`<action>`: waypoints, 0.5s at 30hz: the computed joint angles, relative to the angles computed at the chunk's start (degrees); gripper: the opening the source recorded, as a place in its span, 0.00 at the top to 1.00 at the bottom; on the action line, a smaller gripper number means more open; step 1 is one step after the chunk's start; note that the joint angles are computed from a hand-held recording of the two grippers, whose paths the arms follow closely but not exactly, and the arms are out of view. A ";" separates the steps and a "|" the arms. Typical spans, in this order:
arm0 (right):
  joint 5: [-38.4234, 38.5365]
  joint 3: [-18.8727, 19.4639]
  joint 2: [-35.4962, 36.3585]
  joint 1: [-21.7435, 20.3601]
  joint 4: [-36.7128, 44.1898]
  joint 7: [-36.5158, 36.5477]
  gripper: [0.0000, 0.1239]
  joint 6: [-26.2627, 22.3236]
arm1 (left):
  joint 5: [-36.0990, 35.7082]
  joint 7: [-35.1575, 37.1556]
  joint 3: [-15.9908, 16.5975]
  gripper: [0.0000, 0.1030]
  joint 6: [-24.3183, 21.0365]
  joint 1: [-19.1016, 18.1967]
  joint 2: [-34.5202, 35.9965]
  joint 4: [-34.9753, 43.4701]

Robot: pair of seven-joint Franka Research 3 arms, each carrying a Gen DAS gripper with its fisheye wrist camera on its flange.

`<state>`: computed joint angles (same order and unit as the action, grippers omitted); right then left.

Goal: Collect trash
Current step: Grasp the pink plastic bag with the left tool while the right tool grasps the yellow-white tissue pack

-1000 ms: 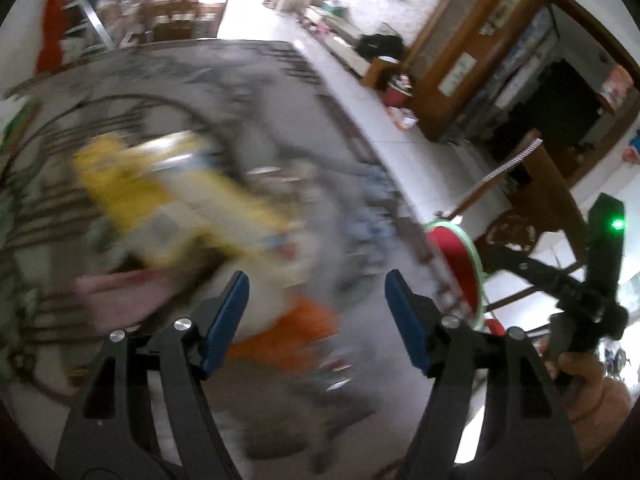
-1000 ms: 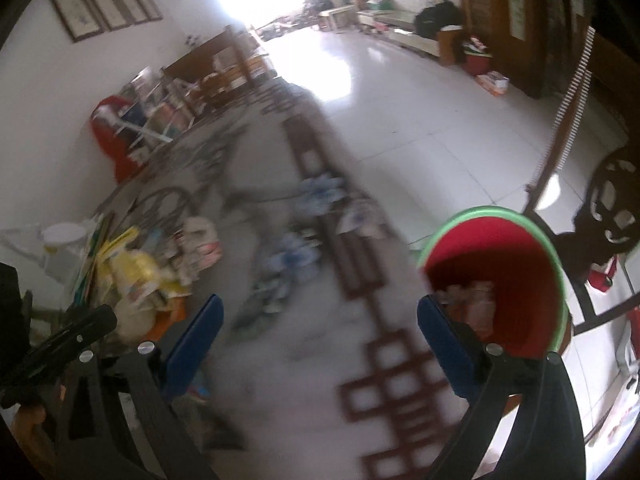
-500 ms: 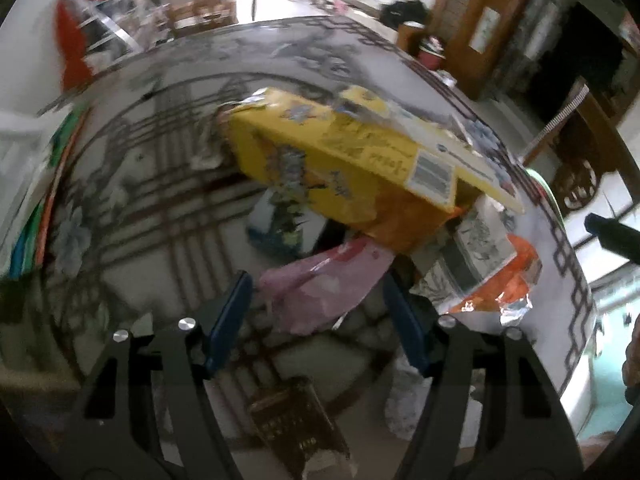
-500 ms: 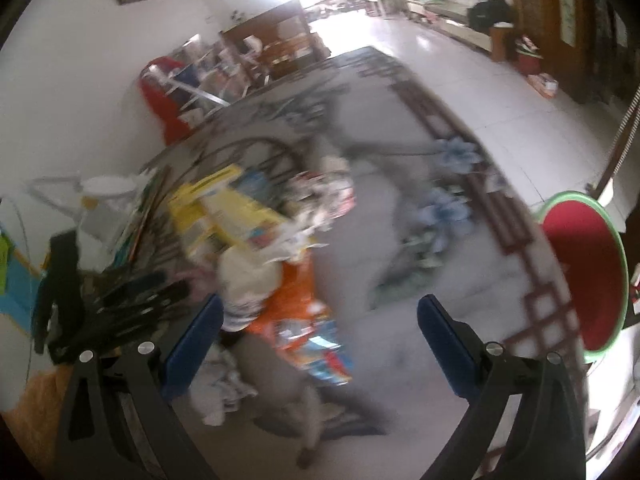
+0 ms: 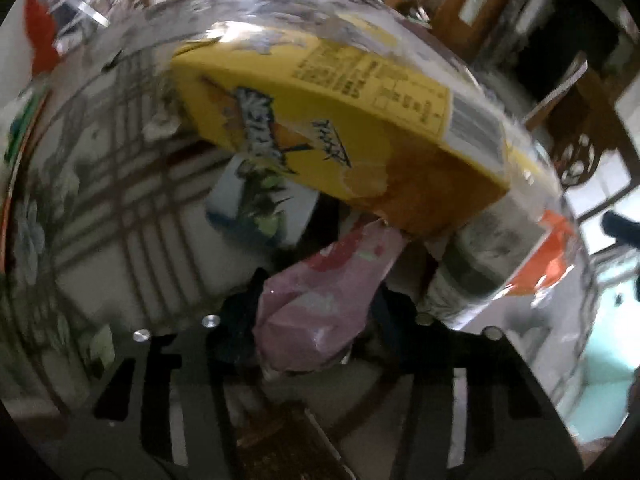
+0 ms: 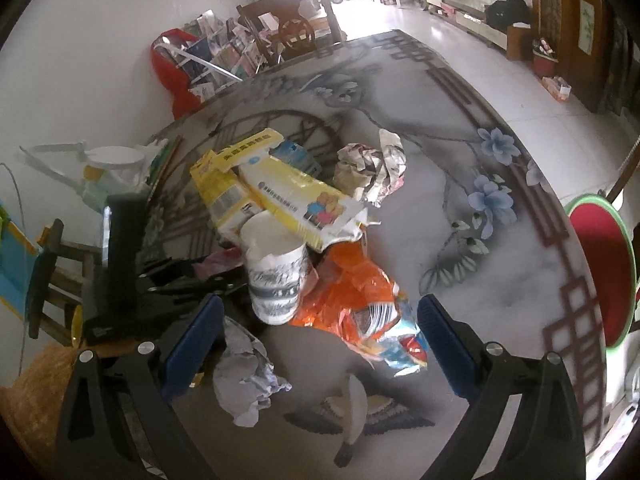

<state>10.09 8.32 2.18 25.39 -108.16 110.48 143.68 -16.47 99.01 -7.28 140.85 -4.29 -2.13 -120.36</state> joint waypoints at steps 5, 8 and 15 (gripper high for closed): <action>-4.11 -0.41 4.76 0.34 7.14 -1.40 0.24 -3.35 | -8.16 0.87 1.95 0.63 -0.08 0.47 -4.46 -3.86; -5.92 -0.78 8.90 0.85 13.05 -4.14 0.24 -4.86 | -12.73 1.04 3.31 0.65 -0.12 0.24 -6.65 -5.67; -8.51 -1.99 21.78 3.16 31.61 -11.79 0.24 -12.77 | -18.69 1.24 4.84 0.66 -0.41 -0.47 -8.93 -6.57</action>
<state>1.58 6.33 23.96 28.55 -76.56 98.69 130.90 -35.16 100.26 -2.44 140.44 -4.76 -11.05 -126.93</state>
